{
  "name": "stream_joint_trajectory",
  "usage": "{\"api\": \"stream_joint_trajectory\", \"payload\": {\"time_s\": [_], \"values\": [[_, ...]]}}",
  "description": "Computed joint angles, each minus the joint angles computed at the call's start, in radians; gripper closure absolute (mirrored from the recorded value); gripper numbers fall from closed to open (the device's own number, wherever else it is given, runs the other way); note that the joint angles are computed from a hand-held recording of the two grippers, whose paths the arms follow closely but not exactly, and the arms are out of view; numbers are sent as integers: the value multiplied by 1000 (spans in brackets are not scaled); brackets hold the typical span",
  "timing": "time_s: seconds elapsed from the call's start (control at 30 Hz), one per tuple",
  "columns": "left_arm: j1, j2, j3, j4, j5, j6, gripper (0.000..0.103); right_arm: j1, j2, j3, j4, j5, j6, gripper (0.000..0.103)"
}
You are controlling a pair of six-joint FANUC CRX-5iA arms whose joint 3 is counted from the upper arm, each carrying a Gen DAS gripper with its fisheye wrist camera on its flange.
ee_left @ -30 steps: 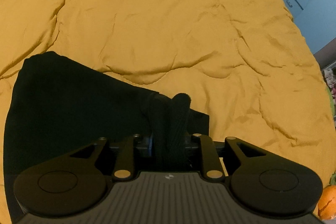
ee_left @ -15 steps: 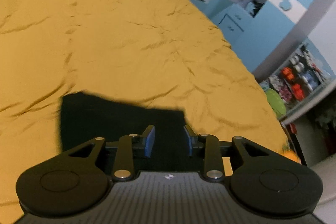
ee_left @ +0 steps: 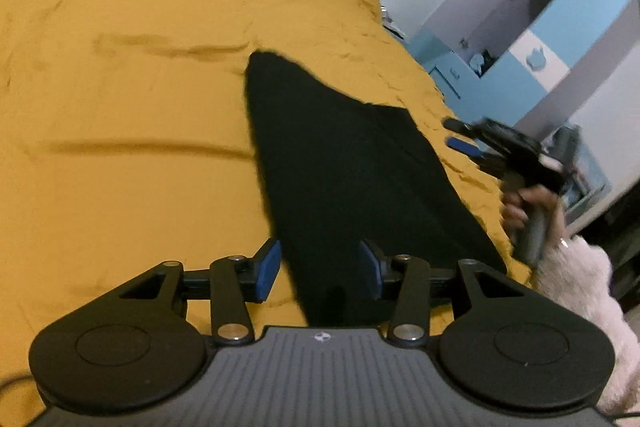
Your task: Fold small clothes
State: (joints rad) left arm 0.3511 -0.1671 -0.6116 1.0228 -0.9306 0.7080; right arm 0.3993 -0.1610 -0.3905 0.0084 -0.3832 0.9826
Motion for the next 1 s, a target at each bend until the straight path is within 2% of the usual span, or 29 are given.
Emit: {"api": "stream_joint_trajectory", "payload": {"time_s": [0.03,0.1,0.17,0.2,0.23,0.33,0.43,0.5,0.57,0.6,0.63,0.73,0.83,0.9,0.93,0.97,1.0], "values": [[5,13,-4,5,-9,17,52,-24,48,66,-86,-41,76,58],[27,34,-12,7,-43,33,52,-50,125,164,-183,-124,154,58],[30,73,-2,13,-81,46,52,-41,177,202,-151,-160,114,58],[27,84,-5,29,-92,45,52,-39,199,222,-148,-180,119,66],[24,98,-6,47,-105,34,49,-33,217,233,-133,-194,108,88],[16,110,-1,62,-104,24,49,-19,220,221,-90,-173,71,92],[26,110,-8,62,-118,-2,48,-15,206,196,-43,-119,71,93],[39,94,-22,56,-123,-28,48,-11,233,202,-6,-149,54,92],[38,68,-35,47,-120,-55,48,-10,268,206,39,-174,32,85],[41,54,-32,33,-125,-86,48,-19,265,199,9,-160,46,82],[43,36,-36,23,-130,-122,48,-23,252,186,0,-139,40,70],[33,-11,-54,13,-123,-238,48,-10,136,75,92,-66,-94,66],[10,-53,-76,2,-68,-325,48,20,-65,-64,145,-66,-202,64],[-3,-48,-65,-37,-56,-341,59,63,-213,-152,182,-121,-304,63],[-11,-42,-51,-73,-47,-331,75,92,-287,-196,210,-155,-367,63],[-22,-41,-43,-103,-27,-320,80,122,-350,-233,234,-192,-423,63],[-27,-45,-47,-111,-13,-325,80,162,-408,-269,272,-237,-494,62]]}}
